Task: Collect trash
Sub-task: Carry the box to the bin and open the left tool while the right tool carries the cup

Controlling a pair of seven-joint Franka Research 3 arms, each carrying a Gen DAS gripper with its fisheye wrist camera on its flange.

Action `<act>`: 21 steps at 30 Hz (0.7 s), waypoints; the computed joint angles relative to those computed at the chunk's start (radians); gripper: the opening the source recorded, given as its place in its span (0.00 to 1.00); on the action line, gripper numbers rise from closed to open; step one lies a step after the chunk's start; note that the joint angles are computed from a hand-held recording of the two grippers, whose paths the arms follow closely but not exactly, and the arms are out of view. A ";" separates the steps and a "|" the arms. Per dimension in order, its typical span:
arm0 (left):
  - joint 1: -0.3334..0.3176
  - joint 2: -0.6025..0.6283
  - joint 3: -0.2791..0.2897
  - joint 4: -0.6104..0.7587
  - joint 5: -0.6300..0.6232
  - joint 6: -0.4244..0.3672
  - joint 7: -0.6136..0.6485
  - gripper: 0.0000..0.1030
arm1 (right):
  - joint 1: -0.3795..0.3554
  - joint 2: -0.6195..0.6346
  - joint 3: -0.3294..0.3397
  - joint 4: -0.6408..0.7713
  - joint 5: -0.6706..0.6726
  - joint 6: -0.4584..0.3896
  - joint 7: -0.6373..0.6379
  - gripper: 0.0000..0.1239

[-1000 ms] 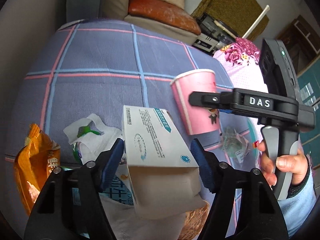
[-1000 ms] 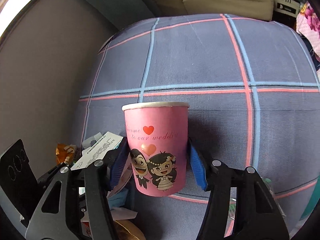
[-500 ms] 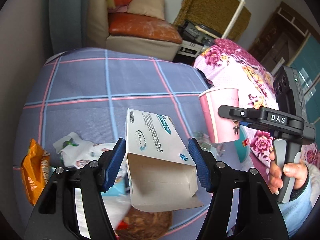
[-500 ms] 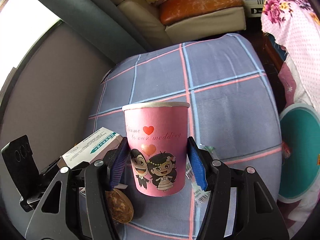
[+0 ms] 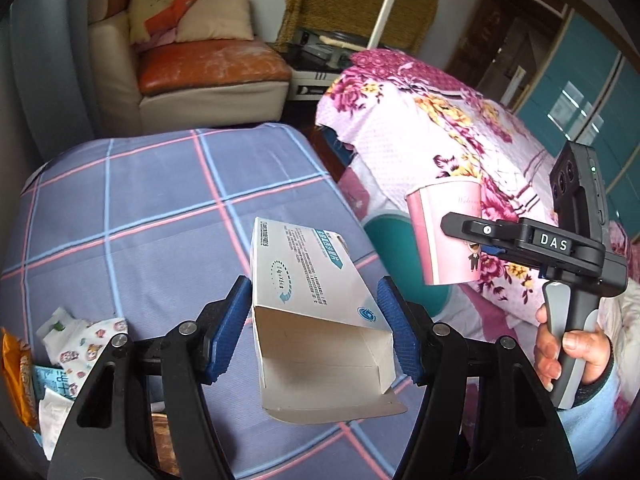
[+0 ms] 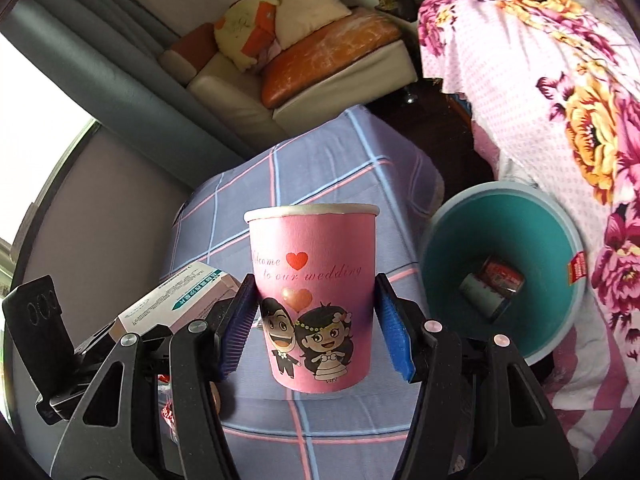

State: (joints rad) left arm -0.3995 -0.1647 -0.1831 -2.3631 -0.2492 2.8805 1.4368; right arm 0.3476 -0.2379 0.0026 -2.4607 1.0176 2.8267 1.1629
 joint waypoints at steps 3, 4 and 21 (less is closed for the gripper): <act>0.001 0.070 -0.035 0.072 0.051 -0.004 -0.029 0.64 | -0.021 -0.041 -0.019 -0.048 0.002 0.025 -0.002 0.45; 0.000 0.096 -0.046 0.098 0.061 -0.007 -0.033 0.64 | -0.029 -0.049 -0.023 -0.059 -0.007 0.035 0.003 0.45; 0.015 0.477 -0.183 0.464 0.245 -0.130 -0.101 0.65 | -0.098 -0.050 -0.100 -0.133 -0.106 0.096 0.047 0.45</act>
State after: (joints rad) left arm -0.3841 0.3120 -0.3665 -1.8989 -0.0039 2.7505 1.3355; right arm 0.2492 -0.2876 -0.0975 -2.5941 0.9120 2.9225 1.2098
